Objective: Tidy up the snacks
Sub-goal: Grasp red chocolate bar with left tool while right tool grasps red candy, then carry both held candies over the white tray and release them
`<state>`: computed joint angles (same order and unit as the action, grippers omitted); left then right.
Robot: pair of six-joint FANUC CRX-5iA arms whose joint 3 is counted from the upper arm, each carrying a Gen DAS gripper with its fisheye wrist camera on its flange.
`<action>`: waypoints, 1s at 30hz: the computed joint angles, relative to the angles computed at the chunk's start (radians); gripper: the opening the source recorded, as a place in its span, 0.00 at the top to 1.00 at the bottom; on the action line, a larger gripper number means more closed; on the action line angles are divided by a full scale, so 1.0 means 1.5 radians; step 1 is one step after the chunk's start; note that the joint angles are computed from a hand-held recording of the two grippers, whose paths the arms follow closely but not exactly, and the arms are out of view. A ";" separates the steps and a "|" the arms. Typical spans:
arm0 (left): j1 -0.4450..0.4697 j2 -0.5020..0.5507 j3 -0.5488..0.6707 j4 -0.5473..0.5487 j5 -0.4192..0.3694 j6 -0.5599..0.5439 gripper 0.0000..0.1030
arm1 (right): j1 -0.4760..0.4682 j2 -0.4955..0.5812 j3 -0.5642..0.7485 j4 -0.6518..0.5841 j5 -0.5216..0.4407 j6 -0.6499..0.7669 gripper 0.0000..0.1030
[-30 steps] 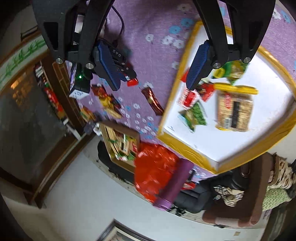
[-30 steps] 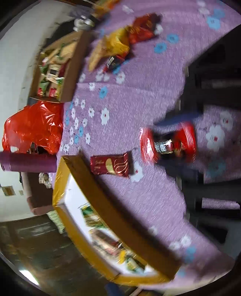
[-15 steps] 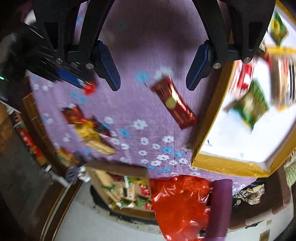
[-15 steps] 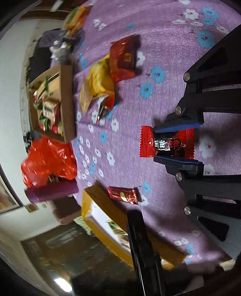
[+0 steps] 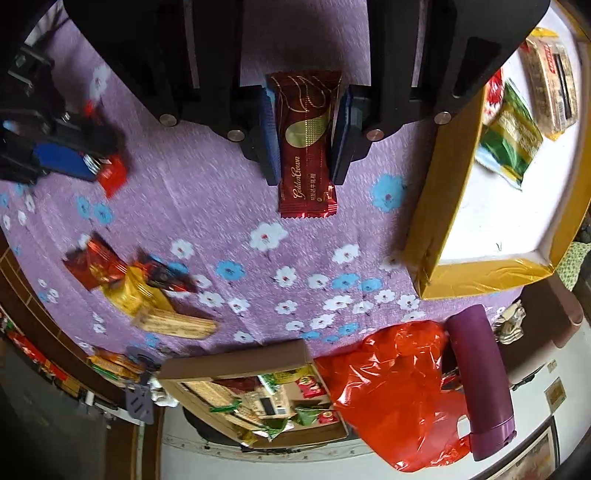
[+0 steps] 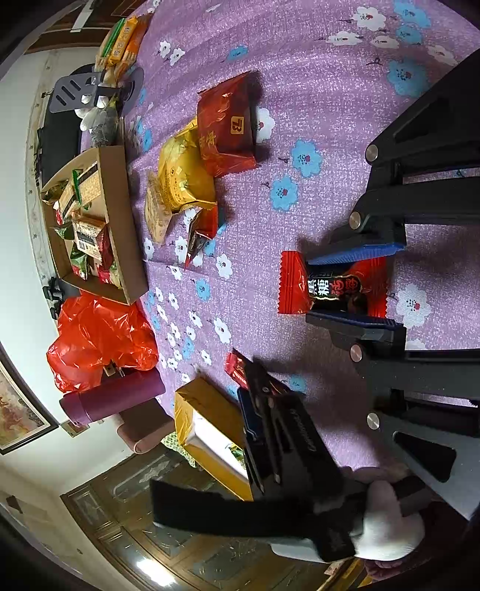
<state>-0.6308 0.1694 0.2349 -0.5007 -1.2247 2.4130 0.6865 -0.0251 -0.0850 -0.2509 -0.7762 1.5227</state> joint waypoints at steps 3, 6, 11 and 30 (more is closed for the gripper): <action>0.000 -0.029 -0.030 0.014 0.034 0.018 0.76 | 0.010 -0.003 -0.011 0.023 0.012 -0.015 0.75; 0.005 -0.064 -0.064 0.034 0.078 0.044 0.76 | 0.013 -0.006 -0.016 0.030 0.018 -0.022 0.75; -0.006 -0.129 -0.115 0.031 0.131 0.113 0.76 | 0.019 -0.013 -0.029 0.043 0.035 -0.034 0.75; -0.519 -0.298 -0.015 -0.524 -0.213 0.342 0.76 | 0.050 -0.211 -0.039 0.025 0.059 -0.008 0.76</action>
<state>-1.4089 -0.2771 0.2121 -1.2874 -1.5447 2.9265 0.7610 -0.3414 -0.1435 -0.2141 -0.6880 1.5106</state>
